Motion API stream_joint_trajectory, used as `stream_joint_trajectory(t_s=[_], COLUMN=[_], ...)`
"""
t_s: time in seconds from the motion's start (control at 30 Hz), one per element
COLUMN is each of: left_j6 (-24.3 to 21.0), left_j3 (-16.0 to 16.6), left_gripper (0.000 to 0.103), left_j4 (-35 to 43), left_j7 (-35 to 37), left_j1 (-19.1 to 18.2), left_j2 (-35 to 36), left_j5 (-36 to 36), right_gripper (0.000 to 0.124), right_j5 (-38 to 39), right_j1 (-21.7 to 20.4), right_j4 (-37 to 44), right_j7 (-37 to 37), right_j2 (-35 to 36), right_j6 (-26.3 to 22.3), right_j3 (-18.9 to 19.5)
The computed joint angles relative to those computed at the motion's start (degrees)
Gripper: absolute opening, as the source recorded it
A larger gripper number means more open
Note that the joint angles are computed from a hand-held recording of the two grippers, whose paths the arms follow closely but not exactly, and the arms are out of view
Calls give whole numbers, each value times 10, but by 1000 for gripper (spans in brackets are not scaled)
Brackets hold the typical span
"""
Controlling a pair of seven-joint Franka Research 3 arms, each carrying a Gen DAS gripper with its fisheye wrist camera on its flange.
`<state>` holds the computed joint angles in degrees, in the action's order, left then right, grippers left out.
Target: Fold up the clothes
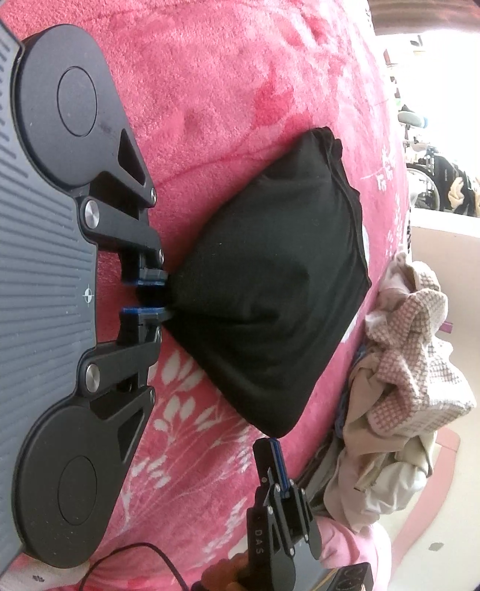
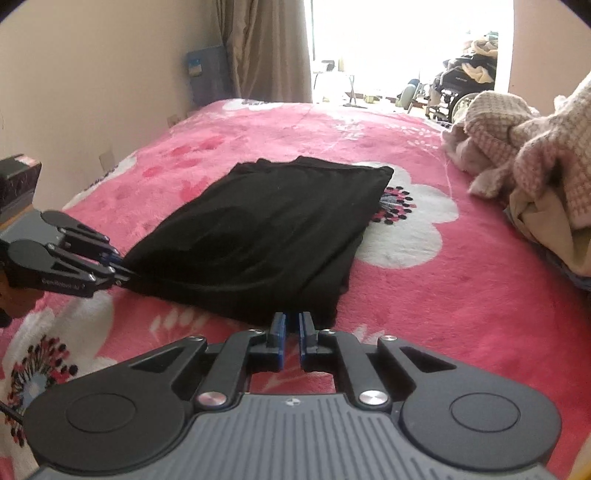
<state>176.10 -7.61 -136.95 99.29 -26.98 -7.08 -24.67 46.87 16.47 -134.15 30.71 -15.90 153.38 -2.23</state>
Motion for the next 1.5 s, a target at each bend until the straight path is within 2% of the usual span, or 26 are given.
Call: stream_joint_trajectory(t_s=[0.03, 0.13, 0.2, 0.27, 0.3, 0.37, 0.47, 0.6, 0.73, 0.87, 1.0, 1.13, 1.23, 1.33, 1.5], left_j6=[0, -1, -2, -1, -1, -1, -1, -2, -2, -3, -3, -3, -4, -4, -3], left_j3=[-1, -1, -1, -3, -4, -5, -4, -3, -2, -2, -2, -4, -4, -4, -4], left_gripper=[9, 10, 11, 11, 12, 12, 13, 13, 13, 14, 15, 16, 17, 17, 18], left_j4=[0, 0, 0, 0, 0, 0, 0, 1, 1, 1, 2, 1, 0, 0, 0], left_j7=[-3, -6, -7, -9, -11, -15, -18, -17, -15, -10, -7, -11, -12, -13, -13], left_j1=[2, 2, 2, 4, 5, 7, 6, 5, 4, 2, 3, 5, 5, 5, 4], left_j2=[0, 0, 0, 0, 0, 0, 1, 1, 1, 1, 1, 0, 0, 0, 0], left_j5=[3, 4, 5, 9, 12, 17, 19, 17, 14, 9, 7, 10, 11, 12, 13], right_gripper=[23, 35, 48, 76, 80, 103, 103, 103, 103, 103, 103, 103, 103, 103, 103], right_j5=[1, 14, 35, 70, 87, 112, 126, 98, 109, 61, 77, 120, 138, 233, 283], right_j1=[1, 10, 21, 38, 47, 60, 63, 45, 51, 42, 52, 71, 79, 103, 79], right_j4=[-5, -19, -24, -29, -29, -27, -19, -9, -4, -4, -2, -9, -8, -7, -3], right_j7=[-3, -14, -20, -39, -53, -74, -70, 5, 3, 20, 17, -30, -53, -128, -164], right_j2=[-3, -10, -14, -19, -22, -26, -28, -21, -21, -18, -21, -27, -29, -34, -36], right_j6=[13, 53, 73, 97, 106, 114, 106, 105, 98, 94, 76, 108, 112, 117, 85], right_j3=[3, 4, 0, -7, -11, -16, -16, 2, -7, 7, -3, -8, -12, -33, -24])
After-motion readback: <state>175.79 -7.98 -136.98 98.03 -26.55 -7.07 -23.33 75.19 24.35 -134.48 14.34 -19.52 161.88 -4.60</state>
